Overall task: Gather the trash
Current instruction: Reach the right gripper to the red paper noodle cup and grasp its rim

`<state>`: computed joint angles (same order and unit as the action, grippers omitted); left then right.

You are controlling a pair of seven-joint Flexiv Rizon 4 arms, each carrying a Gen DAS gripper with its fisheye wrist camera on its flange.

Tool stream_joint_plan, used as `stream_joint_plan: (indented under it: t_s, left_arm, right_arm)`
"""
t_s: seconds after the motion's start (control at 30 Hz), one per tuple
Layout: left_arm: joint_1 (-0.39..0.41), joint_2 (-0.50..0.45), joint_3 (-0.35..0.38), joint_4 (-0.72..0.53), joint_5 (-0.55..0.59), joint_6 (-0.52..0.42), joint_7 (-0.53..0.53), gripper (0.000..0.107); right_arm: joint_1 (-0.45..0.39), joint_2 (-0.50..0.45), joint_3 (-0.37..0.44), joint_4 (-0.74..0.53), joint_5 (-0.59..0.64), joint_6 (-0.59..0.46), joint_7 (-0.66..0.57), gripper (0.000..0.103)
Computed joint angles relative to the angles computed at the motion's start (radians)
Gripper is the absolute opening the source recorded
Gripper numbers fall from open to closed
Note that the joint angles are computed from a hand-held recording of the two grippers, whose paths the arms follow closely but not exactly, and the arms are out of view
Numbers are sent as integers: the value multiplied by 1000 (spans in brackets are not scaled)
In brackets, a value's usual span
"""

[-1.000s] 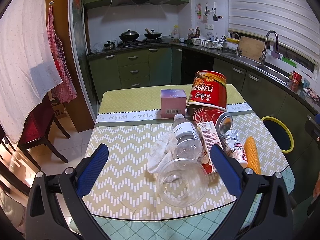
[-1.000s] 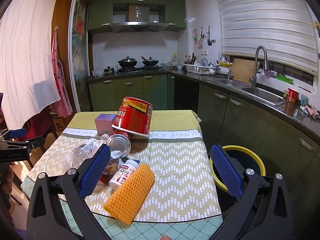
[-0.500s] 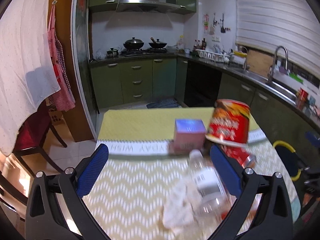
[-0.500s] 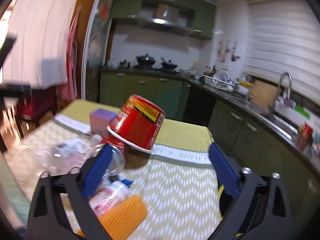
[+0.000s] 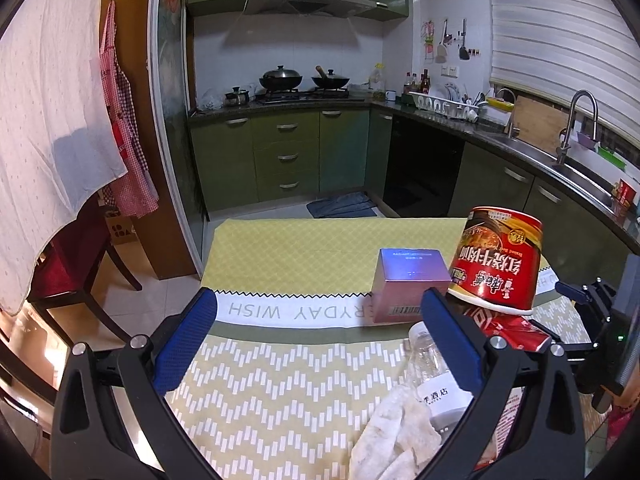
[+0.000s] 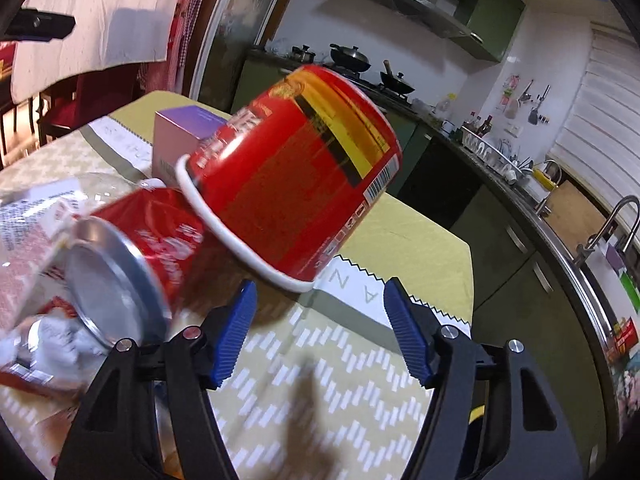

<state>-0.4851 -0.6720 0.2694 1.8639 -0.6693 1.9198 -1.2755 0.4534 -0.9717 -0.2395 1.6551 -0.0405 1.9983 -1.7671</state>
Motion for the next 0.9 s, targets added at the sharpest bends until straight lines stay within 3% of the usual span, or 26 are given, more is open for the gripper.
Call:
stream_joint_plan:
  t_s: [0.17, 0.37, 0.57, 0.7, 0.77, 0.8, 0.9]
  left_arm:
    - [-30, -18, 33, -16, -13, -19, 7, 97]
    - [-36, -24, 50, -22, -2, -35, -8, 97]
    - [-48, -27, 70, -21, 12, -45, -24, 97]
    - [-44, -26, 71, -20, 26, -45, -34, 97]
    - [-44, -26, 72, -20, 31, -44, -39, 97]
    - [-44, -28, 74, -21, 32, -45, -40, 97]
    - [-43, -27, 74, -20, 37, -45, -45, 97]
  right_arm:
    - [70, -65, -84, -63, 73, 16, 11, 69]
    - [83, -92, -96, -104, 168, 93, 2, 67]
    - [119, -87, -139, -110, 241, 50, 0, 63]
    - [121, -74, -151, -129, 258, -20, 67, 63]
    - [111, -63, -145, -126, 254, -24, 112, 68]
    - [123, -64, -164, -132, 266, -28, 136, 75]
    - [173, -76, -243, -140, 298, -47, 194, 78]
